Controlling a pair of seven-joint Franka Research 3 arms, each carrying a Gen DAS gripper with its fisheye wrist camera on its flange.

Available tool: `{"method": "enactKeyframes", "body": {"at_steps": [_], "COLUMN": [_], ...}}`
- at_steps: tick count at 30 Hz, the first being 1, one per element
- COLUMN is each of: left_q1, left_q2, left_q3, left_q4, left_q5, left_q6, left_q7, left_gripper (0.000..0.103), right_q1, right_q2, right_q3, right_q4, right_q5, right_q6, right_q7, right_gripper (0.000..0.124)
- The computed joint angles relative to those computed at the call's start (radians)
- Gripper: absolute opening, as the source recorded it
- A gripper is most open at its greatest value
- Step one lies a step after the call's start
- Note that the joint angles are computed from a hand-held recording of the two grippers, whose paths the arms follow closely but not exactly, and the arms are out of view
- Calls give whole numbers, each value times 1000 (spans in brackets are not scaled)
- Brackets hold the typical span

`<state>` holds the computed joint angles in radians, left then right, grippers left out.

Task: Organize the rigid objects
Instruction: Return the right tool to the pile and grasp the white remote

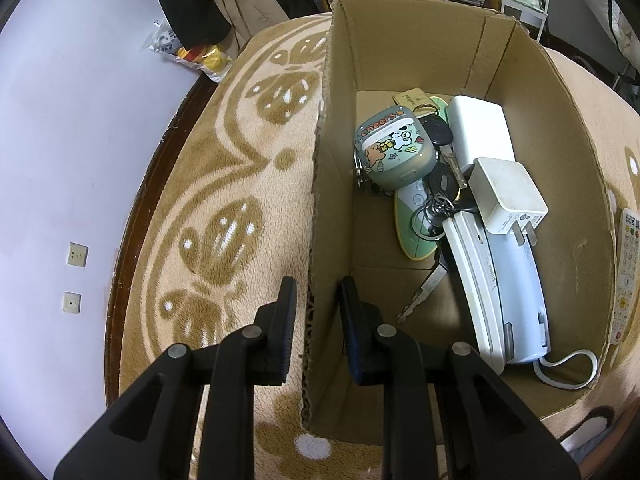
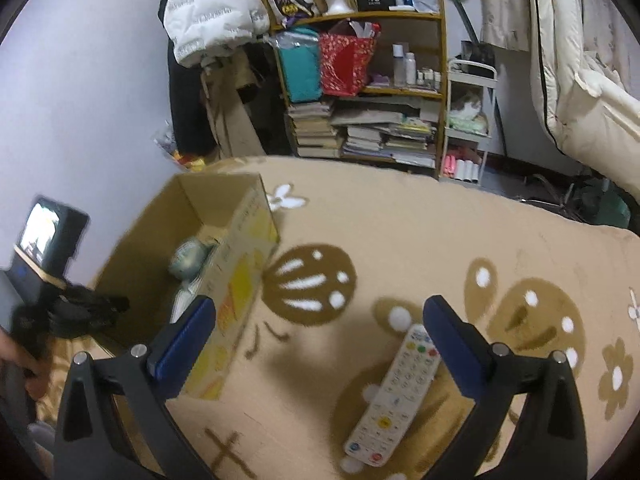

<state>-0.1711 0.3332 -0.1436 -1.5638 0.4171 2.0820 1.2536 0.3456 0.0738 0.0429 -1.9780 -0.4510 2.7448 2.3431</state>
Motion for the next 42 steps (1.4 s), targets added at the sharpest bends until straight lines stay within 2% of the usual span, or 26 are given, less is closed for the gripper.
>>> {"method": "enactKeyframes", "body": {"at_steps": [7, 15, 20, 29, 34, 36, 42], "left_q1": [1, 2, 2, 3, -6, -7, -4], "left_q2": [-3, -4, -3, -2, -1, -3, -7], "left_q3": [1, 1, 2, 2, 3, 3, 1], "left_q4": [-6, -6, -5, -4, -3, -5, -10], "left_q5": [5, 3, 6, 3, 24, 27, 22], "left_q6": [2, 3, 3, 4, -1, -1, 3], "left_q7": [3, 4, 5, 2, -1, -1, 1], "left_gripper": [22, 22, 22, 22, 22, 22, 22], "right_q1": [-2, -10, -12, -18, -9, 3, 14], "right_q2": [-8, 23, 36, 89, 115, 130, 143], "right_q3": [0, -10, -22, -25, -30, -36, -37], "right_q4": [-44, -37, -38, -4, 14, 30, 52], "right_q5": [-11, 13, -1, 126, 144, 133, 132], "right_q6": [-30, -119, -134, -220, -247, -275, -323], "right_q7": [38, 48, 82, 19, -1, 8, -17], "right_gripper": [103, 103, 102, 84, 70, 56, 52]}}
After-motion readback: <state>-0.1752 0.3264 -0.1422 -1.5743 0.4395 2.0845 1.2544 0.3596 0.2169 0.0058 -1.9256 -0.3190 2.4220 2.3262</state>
